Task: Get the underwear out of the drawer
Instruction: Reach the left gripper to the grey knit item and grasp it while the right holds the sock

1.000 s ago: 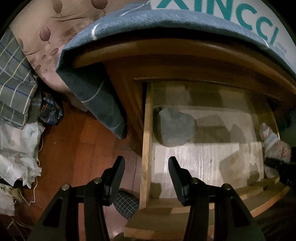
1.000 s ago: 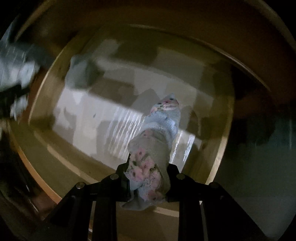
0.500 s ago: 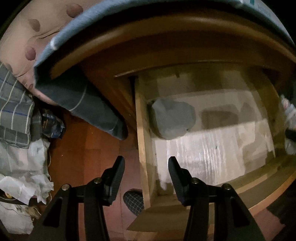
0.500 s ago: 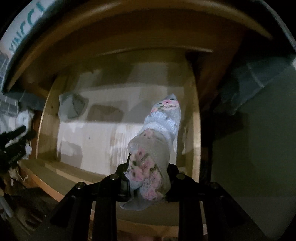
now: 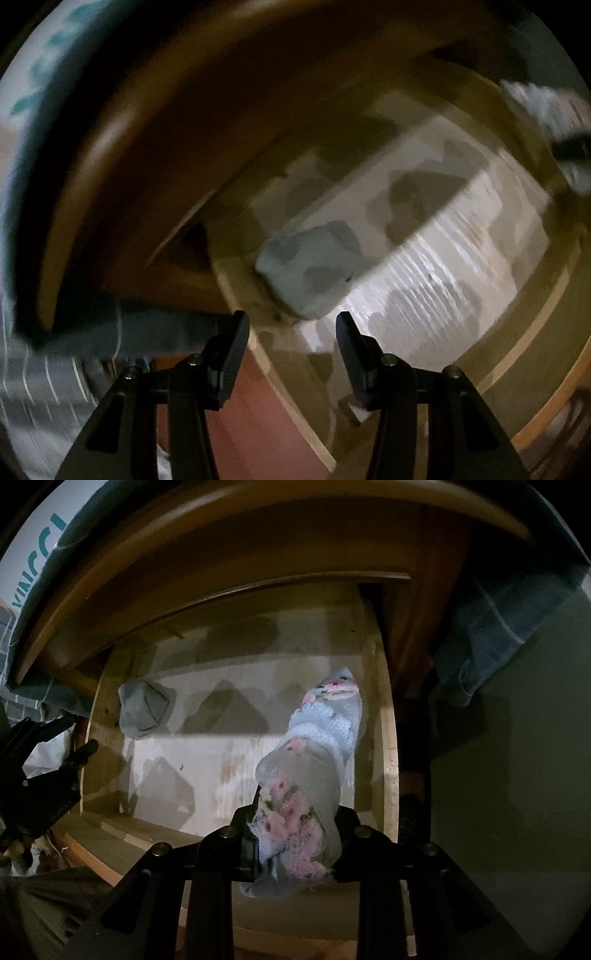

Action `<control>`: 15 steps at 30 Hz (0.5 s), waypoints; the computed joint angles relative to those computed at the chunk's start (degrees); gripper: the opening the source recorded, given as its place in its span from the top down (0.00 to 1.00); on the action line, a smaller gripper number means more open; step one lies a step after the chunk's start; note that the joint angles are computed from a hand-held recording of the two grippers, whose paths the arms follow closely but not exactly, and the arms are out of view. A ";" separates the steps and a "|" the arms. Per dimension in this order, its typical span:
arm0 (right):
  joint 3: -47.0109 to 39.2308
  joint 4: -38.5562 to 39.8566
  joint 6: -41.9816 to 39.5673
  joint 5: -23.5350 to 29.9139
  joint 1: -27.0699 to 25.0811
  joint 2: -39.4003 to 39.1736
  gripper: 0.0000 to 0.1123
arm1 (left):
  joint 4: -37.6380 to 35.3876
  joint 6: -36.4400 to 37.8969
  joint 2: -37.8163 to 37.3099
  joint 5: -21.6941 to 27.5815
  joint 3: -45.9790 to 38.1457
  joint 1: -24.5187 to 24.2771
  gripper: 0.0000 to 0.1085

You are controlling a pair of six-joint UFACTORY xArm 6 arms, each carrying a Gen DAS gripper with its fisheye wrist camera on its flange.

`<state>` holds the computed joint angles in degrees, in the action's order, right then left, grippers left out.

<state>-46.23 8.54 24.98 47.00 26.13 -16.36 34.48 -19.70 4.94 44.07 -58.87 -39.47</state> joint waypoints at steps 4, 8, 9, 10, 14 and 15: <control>-0.25 0.66 -0.45 0.14 0.00 0.45 0.78 | -1.15 6.75 3.13 0.69 -2.32 0.80 0.54; -0.30 1.08 -0.88 -0.27 0.24 0.90 0.77 | -4.51 12.85 6.44 1.07 -5.54 1.85 0.54; -0.40 1.30 -1.23 -0.25 0.32 1.07 0.77 | -3.71 12.66 6.92 1.09 -5.87 1.77 0.54; -0.45 1.62 -1.62 -0.22 0.39 1.23 0.77 | -0.82 12.01 7.32 0.60 -5.82 1.55 0.54; -0.61 2.05 -2.62 -0.07 0.78 1.56 0.77 | 2.15 12.63 9.26 1.44 -6.79 1.17 0.54; -0.66 2.27 -2.94 0.01 0.84 1.67 0.77 | 2.34 12.86 9.38 1.21 -6.78 1.34 0.54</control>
<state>-46.89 10.80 22.04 47.01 26.97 -14.68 36.82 -6.85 14.32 45.28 -65.65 -38.13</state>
